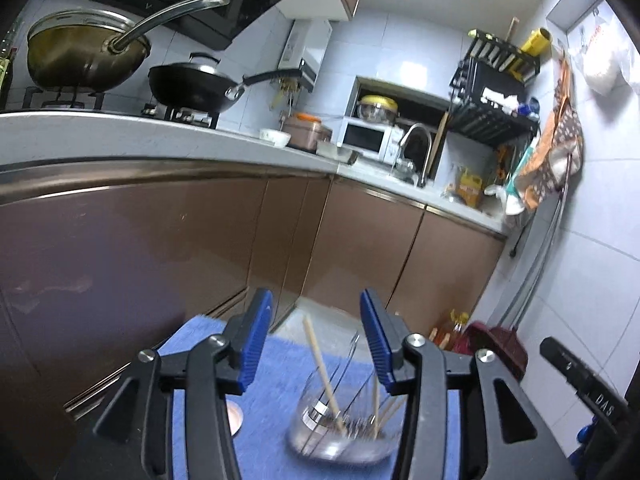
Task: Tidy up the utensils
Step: 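Carry both chopsticks over the wire holder and open both tools to release, then grasp the pale pink spoon handle with the left tool while the right tool grasps a chopstick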
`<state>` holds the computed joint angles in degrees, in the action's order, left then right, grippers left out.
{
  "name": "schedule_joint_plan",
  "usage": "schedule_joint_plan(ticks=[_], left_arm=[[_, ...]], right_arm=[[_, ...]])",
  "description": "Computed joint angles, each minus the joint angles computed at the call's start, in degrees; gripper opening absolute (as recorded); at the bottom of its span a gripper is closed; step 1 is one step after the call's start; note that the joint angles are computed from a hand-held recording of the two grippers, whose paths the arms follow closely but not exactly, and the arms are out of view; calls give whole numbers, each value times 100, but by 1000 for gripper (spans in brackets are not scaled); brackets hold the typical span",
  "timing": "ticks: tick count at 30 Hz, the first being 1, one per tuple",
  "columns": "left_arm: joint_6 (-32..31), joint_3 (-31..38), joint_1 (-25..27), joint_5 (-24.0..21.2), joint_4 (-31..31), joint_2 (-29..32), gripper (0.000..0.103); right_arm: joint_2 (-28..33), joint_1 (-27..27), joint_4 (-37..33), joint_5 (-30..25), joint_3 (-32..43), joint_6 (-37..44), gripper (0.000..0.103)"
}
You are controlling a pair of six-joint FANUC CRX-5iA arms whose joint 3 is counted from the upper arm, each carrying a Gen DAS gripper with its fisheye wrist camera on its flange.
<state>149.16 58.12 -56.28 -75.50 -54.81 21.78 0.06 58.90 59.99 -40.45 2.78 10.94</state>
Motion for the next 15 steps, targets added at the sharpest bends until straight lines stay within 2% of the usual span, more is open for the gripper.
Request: schedule_joint_plan(ticks=[9,15], left_arm=[[-151,-779,-140,-616,309,-664,44],[60,-1270,-241,-956,283,-1042,44]], right_arm=[[-364,423,-565,-688,-256,147,17],[-579,526,-772,-925,-457,9,17]])
